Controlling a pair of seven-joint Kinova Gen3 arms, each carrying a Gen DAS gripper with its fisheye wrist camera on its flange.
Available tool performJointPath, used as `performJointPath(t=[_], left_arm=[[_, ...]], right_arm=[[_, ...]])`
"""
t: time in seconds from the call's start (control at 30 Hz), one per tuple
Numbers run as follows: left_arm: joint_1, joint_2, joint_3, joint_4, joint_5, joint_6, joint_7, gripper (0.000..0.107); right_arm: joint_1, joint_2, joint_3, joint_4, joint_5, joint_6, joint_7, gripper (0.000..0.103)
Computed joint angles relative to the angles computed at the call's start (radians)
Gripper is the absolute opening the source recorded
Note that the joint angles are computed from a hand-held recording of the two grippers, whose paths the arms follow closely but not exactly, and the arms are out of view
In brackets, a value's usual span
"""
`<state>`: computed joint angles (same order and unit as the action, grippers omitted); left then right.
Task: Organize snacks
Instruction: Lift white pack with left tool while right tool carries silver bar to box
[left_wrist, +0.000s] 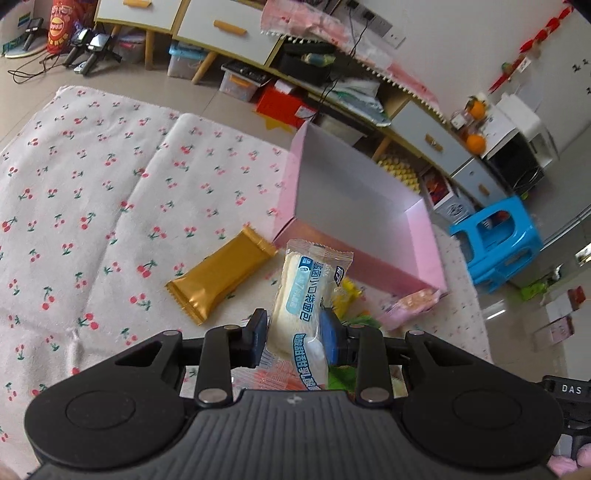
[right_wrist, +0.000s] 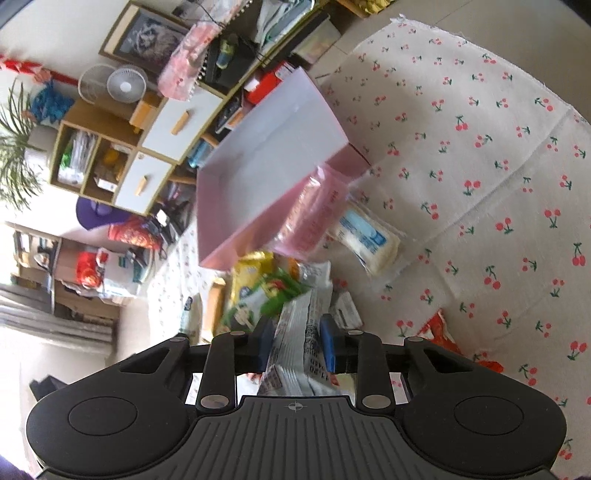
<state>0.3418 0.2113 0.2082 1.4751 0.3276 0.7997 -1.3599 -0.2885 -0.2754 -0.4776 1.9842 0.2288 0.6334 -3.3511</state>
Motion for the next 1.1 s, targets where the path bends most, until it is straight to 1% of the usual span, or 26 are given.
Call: performJointPath(t=[0.13,0.2,0.27,0.4,0.43,0.5,0.53,0.63,0.67,0.7,0.73,0.77,0.8,0.87,0.93,0.97,1.1], left_arm=[[0.007,0.002,0.003,0.000,0.003,-0.021,0.009,0.028],[0.018,0.003,0.005,-0.001,-0.010,-0.024,0.012,0.028],[0.034,0.005,0.005,-0.006,-0.038,-0.015,0.018,0.028],[0.064,0.012,0.009,-0.017,-0.096,0.023,0.008,0.028],[0.074,0.012,0.008,-0.018,-0.115,0.035,0.010,0.028],[0.093,0.010,0.004,-0.016,-0.155,0.052,0.019,0.028],[0.096,0.008,0.004,-0.014,-0.164,0.059,0.016,0.028],[0.090,0.000,0.008,-0.005,-0.159,0.075,-0.011,0.029],[0.092,-0.001,0.008,0.000,-0.163,0.073,-0.015,0.030],[0.095,-0.001,0.008,0.006,-0.169,0.066,-0.021,0.031],[0.097,-0.001,0.009,0.011,-0.172,0.059,-0.029,0.031],[0.101,-0.001,0.010,0.016,-0.178,0.048,-0.032,0.033],[0.105,0.001,0.010,0.019,-0.185,0.040,-0.039,0.034],[0.123,0.005,0.009,0.020,-0.212,0.032,-0.029,0.036],[0.135,0.011,0.007,0.019,-0.231,0.028,-0.021,0.037],[0.140,0.014,0.006,0.017,-0.240,0.030,-0.014,0.037],[0.161,0.031,-0.002,0.008,-0.280,0.045,0.018,0.037]], right_arm=[[0.007,0.007,-0.001,-0.008,0.011,-0.002,-0.002,0.027],[-0.008,0.030,0.000,-0.036,0.019,0.040,0.025,0.026],[-0.040,0.065,0.006,-0.064,0.024,0.090,0.056,0.027],[-0.126,0.140,0.057,-0.099,0.001,0.146,0.146,0.027],[-0.142,0.158,0.064,-0.104,-0.001,0.155,0.152,0.030],[-0.179,0.180,0.084,-0.105,0.013,0.159,0.153,0.030],[-0.187,0.188,0.078,-0.110,0.036,0.171,0.138,0.030],[-0.229,0.202,0.100,-0.126,0.060,0.198,0.139,0.034],[-0.242,0.208,0.108,-0.130,0.063,0.206,0.142,0.036],[-0.245,0.213,0.112,-0.134,0.054,0.208,0.153,0.038],[-0.257,0.217,0.135,-0.133,0.028,0.199,0.173,0.039],[-0.269,0.223,0.151,-0.129,0.012,0.188,0.180,0.039],[-0.269,0.229,0.148,-0.133,0.013,0.194,0.179,0.039],[-0.287,0.243,0.147,-0.146,0.038,0.218,0.162,0.039],[-0.298,0.248,0.156,-0.144,0.043,0.215,0.152,0.038],[-0.303,0.252,0.159,-0.146,0.046,0.221,0.147,0.035],[-0.322,0.256,0.165,-0.156,0.068,0.240,0.125,0.031]])
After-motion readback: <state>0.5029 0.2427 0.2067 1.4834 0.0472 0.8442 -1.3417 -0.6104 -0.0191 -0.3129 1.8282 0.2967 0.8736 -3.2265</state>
